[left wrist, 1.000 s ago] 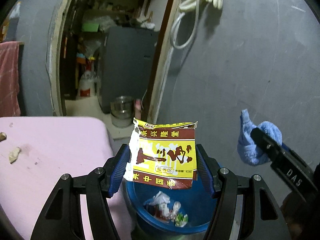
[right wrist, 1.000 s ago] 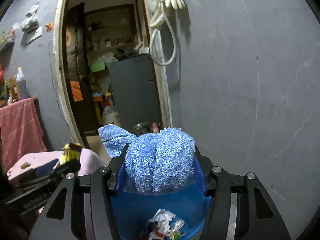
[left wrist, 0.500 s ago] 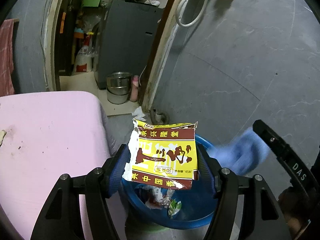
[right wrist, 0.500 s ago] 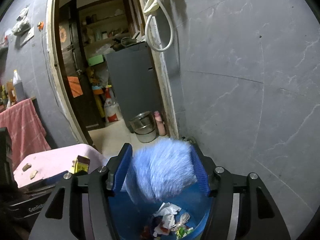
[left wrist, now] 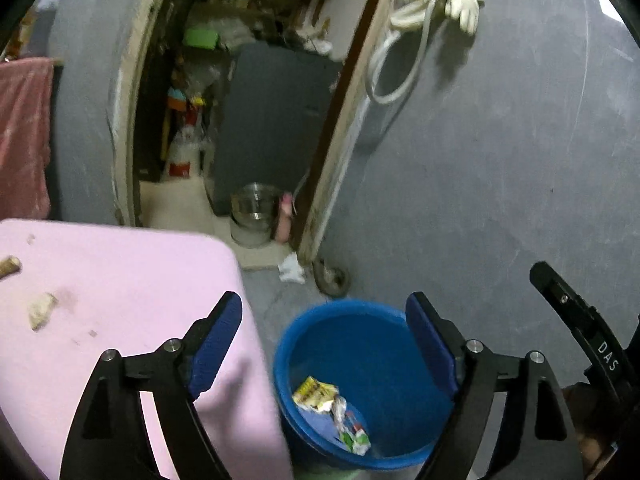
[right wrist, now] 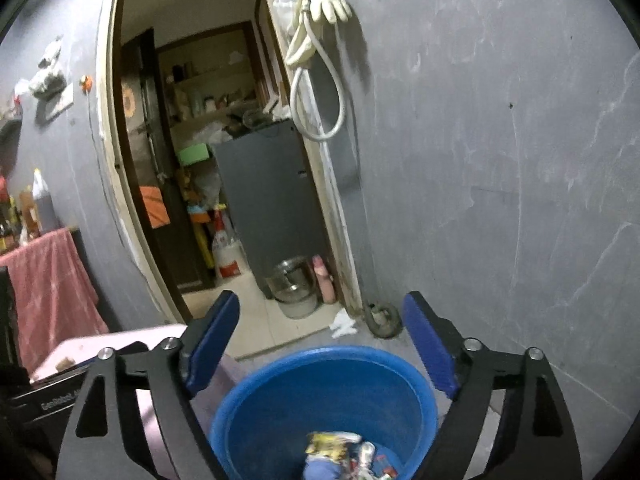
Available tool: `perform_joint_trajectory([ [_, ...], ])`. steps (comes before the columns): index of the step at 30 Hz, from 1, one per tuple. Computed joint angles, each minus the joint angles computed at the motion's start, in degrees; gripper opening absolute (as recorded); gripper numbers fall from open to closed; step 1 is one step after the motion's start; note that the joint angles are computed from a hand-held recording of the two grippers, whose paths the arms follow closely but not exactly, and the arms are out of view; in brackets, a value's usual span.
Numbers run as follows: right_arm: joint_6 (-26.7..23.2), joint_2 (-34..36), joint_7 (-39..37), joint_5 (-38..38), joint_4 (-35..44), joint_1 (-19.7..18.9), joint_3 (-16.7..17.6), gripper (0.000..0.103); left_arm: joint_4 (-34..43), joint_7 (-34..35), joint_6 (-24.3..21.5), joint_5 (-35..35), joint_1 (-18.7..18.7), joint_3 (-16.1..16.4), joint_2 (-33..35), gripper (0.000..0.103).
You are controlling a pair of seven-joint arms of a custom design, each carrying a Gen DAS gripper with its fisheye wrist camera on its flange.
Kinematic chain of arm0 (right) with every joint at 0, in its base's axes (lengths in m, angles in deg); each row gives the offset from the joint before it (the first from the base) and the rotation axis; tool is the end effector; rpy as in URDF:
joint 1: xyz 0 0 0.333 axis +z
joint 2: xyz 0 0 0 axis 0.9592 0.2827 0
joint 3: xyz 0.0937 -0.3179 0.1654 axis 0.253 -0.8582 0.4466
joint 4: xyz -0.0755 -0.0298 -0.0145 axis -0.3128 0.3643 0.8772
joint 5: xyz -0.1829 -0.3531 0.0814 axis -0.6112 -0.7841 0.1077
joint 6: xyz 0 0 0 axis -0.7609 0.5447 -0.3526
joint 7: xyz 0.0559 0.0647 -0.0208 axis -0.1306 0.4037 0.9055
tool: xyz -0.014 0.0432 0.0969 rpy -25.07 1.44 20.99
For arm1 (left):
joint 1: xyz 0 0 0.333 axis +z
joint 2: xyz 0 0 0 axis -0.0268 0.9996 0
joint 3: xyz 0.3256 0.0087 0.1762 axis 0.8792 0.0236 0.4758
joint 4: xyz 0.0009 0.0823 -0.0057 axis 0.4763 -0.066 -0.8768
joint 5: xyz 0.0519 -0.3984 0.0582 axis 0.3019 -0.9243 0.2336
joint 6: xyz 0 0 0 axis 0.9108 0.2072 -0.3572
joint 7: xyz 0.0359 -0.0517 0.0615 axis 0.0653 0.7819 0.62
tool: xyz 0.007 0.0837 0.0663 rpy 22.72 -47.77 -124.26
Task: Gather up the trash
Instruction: 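Move both tools back over the table toward the brown stick and paper scrap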
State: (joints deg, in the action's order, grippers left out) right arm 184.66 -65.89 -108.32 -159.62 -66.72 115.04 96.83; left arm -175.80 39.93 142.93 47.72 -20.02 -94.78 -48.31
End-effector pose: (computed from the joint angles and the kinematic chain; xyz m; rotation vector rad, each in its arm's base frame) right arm 0.3417 0.4238 0.5096 -0.8835 1.8544 -1.1877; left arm 0.4921 -0.3821 0.5170 -1.2365 2.2091 -1.5164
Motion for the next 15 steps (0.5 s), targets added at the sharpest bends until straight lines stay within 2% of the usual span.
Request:
perform_joint_trajectory([
  [2,-1.0,0.5,0.2,-1.2,1.1,0.2,0.3,0.09,-5.6,16.0,0.5,-15.3,-0.5,1.4,-2.5,0.081],
  [3,-1.6,0.9,0.3,-1.8,1.6,0.4,0.3,0.091,-7.0,20.3,0.4,-19.3,-1.0,2.1,-3.3,0.081],
  [5,-2.7,1.8,0.1,-3.0,3.0,0.8,0.4,0.095,-11.7,34.4,1.1,-32.7,-4.7,6.0,-5.8,0.081],
  [6,-3.0,2.4,0.0,-3.6,3.8,1.1,0.4,0.102,-13.1,38.2,1.5,-36.3,-5.4,6.7,-6.5,0.082],
  [8,-3.9,3.7,0.0,-5.5,5.3,1.8,0.2,0.103,-16.0,46.0,2.2,-43.9,-6.2,8.1,-8.4,0.089],
  [9,-3.9,4.3,-0.1,-6.2,6.0,2.1,0.0,0.103,-17.6,50.1,2.8,-48.2,-6.6,8.5,-9.1,0.098],
  [10,-3.8,4.9,-0.3,-6.9,6.9,2.4,-0.2,0.103,-19.2,54.6,3.7,-53.2,-7.0,8.8,-9.8,0.099],
  [11,-3.6,5.6,-0.5,-7.7,7.7,2.7,-0.4,0.103,-20.4,57.0,4.6,-55.8,-6.5,8.8,-10.5,0.099],
  [15,-2.7,8.5,-1.6,-10.8,11.4,4.2,-1.6,0.103,-22.0,58.4,5.2,-57.3,-2.6,7.5,-11.8,0.099],
])
